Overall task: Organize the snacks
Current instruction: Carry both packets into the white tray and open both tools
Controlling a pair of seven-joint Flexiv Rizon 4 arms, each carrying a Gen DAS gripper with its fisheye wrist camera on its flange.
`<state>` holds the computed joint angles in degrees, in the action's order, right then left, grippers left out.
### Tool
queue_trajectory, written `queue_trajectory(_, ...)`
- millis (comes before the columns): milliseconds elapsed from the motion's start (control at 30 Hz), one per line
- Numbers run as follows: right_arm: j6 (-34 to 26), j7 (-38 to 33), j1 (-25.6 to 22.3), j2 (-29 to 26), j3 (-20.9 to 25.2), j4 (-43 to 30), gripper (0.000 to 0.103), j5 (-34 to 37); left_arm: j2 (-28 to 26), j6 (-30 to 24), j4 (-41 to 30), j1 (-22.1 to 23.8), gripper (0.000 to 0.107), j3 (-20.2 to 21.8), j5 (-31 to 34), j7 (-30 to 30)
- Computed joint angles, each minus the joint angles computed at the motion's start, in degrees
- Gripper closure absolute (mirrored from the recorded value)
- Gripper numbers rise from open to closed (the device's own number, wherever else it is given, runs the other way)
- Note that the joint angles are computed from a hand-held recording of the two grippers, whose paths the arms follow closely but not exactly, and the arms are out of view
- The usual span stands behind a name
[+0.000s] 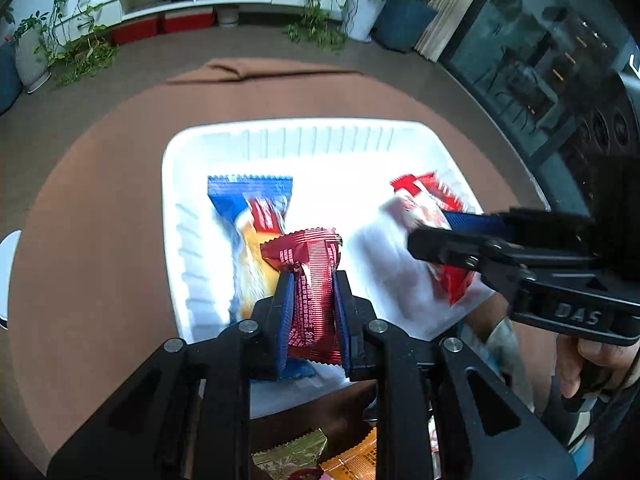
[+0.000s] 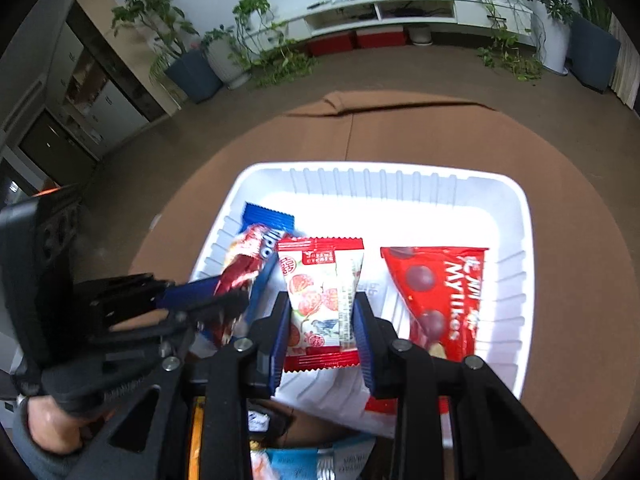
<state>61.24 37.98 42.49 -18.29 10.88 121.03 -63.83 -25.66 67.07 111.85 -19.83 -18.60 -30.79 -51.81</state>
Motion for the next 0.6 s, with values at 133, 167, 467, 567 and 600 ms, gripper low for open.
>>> queue_trajectory(133,-1.68,-4.63,0.54,-2.4,0.59,-1.49,0.07,4.33,-0.27,1.3,1.21,-0.88,0.089,0.65,1.51,-1.05)
queue_trajectory(167,-1.62,-4.69,0.82,-2.78,0.33,-1.53,0.07,4.53,-0.13,1.78,2.06,-0.93,0.089,0.53,1.67,-1.14)
queue_trajectory(467,-3.68,-7.39,2.76,-4.05,-0.43,-2.23,0.067,6.68,-0.36,4.83,4.49,0.69,0.088,-2.39,-0.38,-0.21)
queue_trajectory(567,-3.53,-7.16,3.04,-4.24,-0.73,-2.4,0.065,6.07,0.96,6.06,5.93,1.4,0.088,-3.5,-1.3,1.19)
queue_trajectory(600,-3.83,-7.31,3.16,-4.2,-0.68,-2.45,0.064,6.15,0.77,6.46,5.66,1.01,0.088,-3.05,-0.88,1.03)
